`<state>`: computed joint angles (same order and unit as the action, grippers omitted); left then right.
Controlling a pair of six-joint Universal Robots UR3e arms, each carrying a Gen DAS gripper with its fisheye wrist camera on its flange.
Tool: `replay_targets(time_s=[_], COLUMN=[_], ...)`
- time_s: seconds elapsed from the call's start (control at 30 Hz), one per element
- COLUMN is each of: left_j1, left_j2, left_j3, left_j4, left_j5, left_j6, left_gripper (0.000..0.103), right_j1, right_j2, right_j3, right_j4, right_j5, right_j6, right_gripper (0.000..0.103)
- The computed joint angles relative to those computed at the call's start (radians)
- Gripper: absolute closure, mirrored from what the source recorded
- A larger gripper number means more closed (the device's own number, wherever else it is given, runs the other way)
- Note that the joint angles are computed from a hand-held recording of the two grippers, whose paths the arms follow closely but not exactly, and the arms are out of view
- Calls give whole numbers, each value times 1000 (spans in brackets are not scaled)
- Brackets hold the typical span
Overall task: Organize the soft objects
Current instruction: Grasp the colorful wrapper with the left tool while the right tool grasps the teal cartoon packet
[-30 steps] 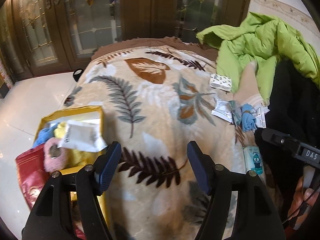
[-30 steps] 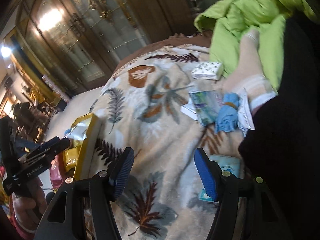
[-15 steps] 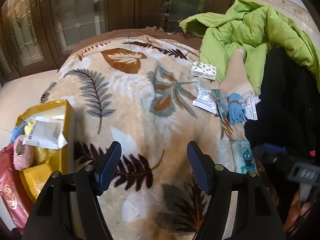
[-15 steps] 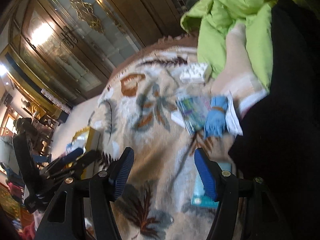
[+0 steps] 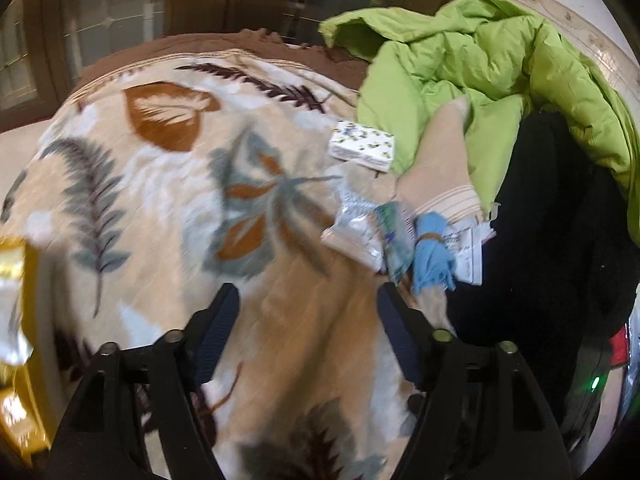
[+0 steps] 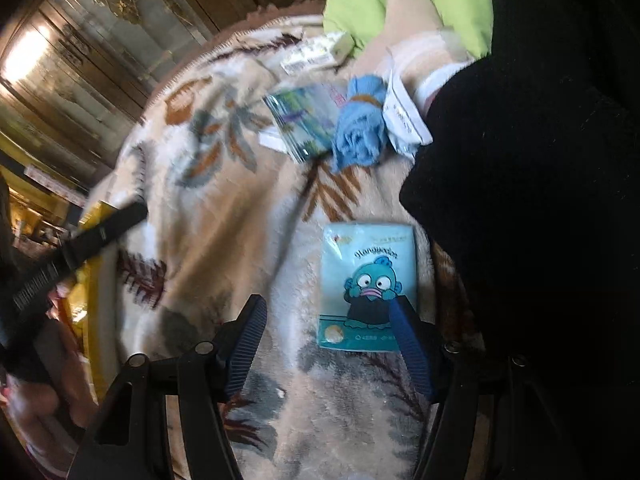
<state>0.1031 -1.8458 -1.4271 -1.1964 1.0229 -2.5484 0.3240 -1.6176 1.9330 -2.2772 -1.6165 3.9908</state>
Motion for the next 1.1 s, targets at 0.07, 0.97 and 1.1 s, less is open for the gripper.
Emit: replay_targets(time_s=[0.07, 0.97, 1.1], left_j1=[-36, -236, -238], left_j2=[-70, -498, -488], left_j3=[93, 686, 654], left_j4=[-46, -342, -304], left_j5=[17, -5, -8], left_j6=[-29, -211, -209], left_gripper=[30, 75, 89], right_j1=[-2, -90, -113], right_j2=[8, -43, -53], right_j3=[16, 209, 225], right_j4=[-13, -233, -249], right_j5=[8, 45, 70], right_j6=[20, -9, -16], right_gripper=[36, 75, 75])
